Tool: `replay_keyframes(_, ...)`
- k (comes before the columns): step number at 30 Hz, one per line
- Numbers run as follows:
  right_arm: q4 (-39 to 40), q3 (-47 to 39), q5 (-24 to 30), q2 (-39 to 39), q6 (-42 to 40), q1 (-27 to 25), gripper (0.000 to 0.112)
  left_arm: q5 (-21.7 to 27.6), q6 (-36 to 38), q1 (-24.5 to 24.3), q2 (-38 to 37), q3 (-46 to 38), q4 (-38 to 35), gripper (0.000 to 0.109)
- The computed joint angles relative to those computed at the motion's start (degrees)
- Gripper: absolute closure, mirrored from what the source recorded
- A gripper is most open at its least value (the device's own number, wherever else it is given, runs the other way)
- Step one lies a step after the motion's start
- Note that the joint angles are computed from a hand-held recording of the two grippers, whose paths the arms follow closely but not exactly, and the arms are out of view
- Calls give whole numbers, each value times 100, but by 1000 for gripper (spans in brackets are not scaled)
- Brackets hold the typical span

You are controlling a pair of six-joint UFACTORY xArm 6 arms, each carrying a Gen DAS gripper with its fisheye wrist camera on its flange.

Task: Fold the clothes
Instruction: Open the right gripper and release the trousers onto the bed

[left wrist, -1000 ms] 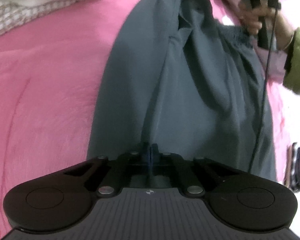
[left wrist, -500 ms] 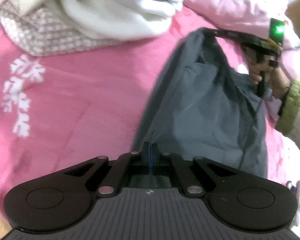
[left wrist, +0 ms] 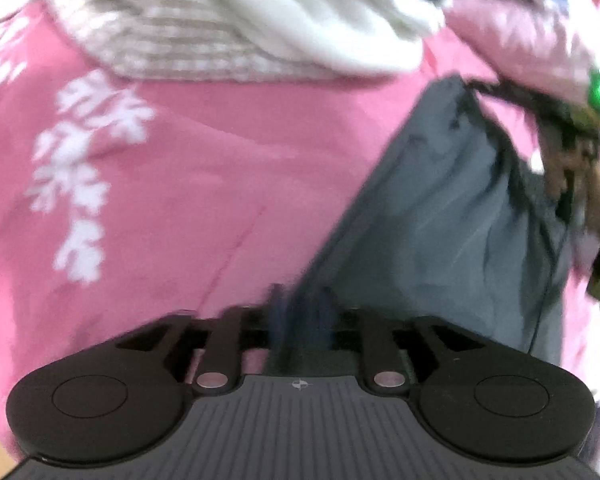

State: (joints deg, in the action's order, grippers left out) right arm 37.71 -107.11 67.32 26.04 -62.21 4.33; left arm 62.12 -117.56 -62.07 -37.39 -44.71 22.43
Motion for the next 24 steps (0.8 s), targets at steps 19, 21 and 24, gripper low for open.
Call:
replay_keyframes(19,13,698,5246,-2476,2408,-3740,63,-77,2644,-804,718,-683,-1785,72)
replay_keyframes(21,-350,1039,5394,-2807,2342,-3997,63,157,2603,-905,960,-895,-1735,73)
replay_keyframes(24,-808,1762,5169,-3298,2108,-4234,65,459,2369,-1005,1284,-1192,-1559,76)
